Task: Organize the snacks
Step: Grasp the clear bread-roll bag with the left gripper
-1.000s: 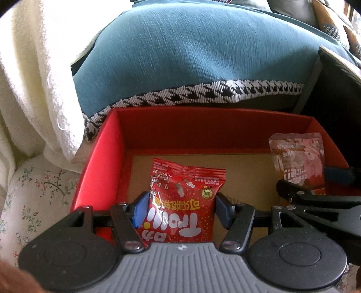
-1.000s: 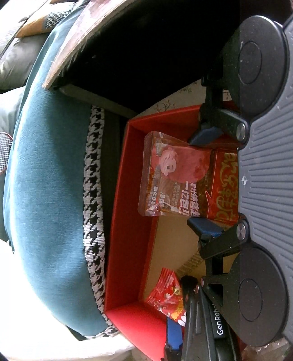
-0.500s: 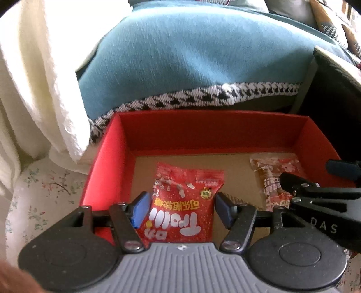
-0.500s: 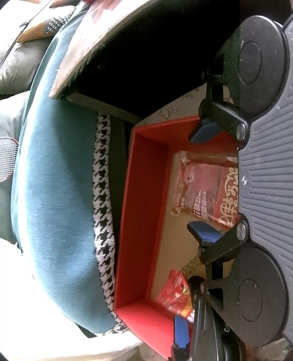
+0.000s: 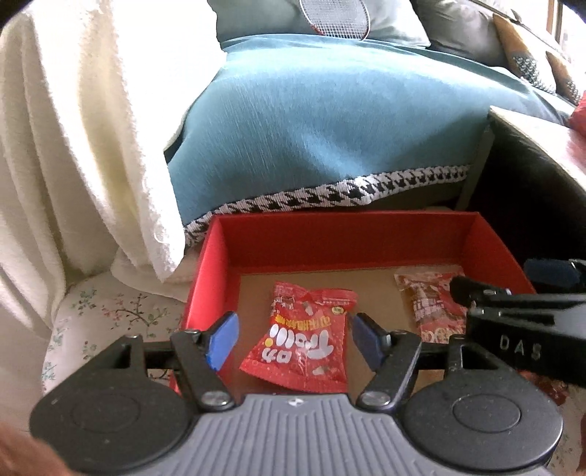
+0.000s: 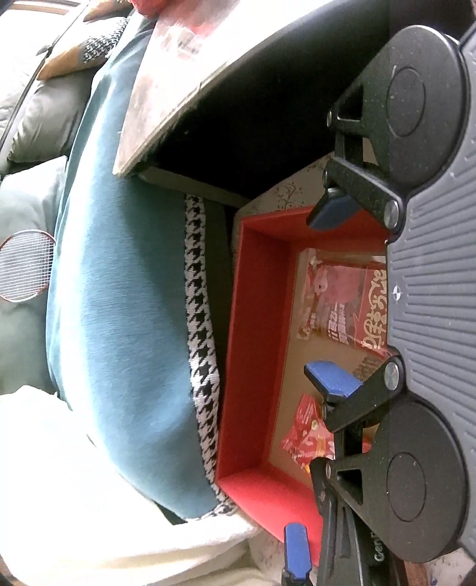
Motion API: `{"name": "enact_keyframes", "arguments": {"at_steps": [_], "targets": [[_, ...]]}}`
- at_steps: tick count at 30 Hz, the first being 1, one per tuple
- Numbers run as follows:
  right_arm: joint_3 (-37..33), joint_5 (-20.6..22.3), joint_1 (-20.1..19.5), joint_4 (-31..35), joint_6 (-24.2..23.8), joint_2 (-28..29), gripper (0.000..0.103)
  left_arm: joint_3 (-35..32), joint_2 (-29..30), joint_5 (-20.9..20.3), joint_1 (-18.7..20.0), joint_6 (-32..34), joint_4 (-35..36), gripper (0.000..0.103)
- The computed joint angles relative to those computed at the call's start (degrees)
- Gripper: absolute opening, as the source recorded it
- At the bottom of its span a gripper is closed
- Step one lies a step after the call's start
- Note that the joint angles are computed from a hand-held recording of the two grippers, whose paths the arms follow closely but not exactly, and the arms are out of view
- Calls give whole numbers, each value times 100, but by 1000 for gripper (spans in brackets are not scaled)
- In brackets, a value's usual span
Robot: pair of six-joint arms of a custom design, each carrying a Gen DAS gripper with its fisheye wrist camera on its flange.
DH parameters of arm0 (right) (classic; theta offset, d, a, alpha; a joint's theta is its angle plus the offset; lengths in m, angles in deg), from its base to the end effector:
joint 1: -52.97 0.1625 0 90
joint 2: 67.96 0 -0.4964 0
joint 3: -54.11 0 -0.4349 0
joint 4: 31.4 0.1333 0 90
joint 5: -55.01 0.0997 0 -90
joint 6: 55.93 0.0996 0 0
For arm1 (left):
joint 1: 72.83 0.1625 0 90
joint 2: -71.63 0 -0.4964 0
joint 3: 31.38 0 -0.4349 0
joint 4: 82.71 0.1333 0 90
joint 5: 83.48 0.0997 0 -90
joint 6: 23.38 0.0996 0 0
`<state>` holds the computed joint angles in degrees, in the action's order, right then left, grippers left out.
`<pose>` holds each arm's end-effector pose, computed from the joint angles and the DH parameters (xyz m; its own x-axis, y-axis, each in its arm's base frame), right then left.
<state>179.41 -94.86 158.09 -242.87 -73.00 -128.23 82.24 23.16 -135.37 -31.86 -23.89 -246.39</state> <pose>0.1829 -0.4960 0.2548 -0.6006 0.3833 0.7017 -0.3353 0.6760 -0.6563 -0.3420 -0.5550 0.0768 -0.5916 0.5283 -0.6090 0.7415 0.6531 -0.1538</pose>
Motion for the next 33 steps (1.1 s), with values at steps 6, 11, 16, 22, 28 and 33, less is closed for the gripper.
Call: {"name": "enact_keyframes", "arguments": {"at_steps": [6, 11, 16, 22, 28, 33], "targets": [[95, 5, 145, -87, 42, -97, 86, 227, -258, 10, -64, 4, -32, 63], [210, -94, 258, 93, 248, -173, 86, 334, -466, -24, -46, -65, 43, 63], [350, -85, 366, 433, 625, -313, 86, 457, -746, -11, 8, 9, 221, 63], [465, -95, 514, 708, 892, -354, 87, 618, -1118, 69, 125, -61, 531, 64], [633, -18, 630, 1286, 1410, -427, 87, 700, -1388, 78, 288, -152, 946, 69], [699, 102, 690, 1668, 1712, -451, 87, 578, -1501, 122, 520, -350, 1390, 69]]}}
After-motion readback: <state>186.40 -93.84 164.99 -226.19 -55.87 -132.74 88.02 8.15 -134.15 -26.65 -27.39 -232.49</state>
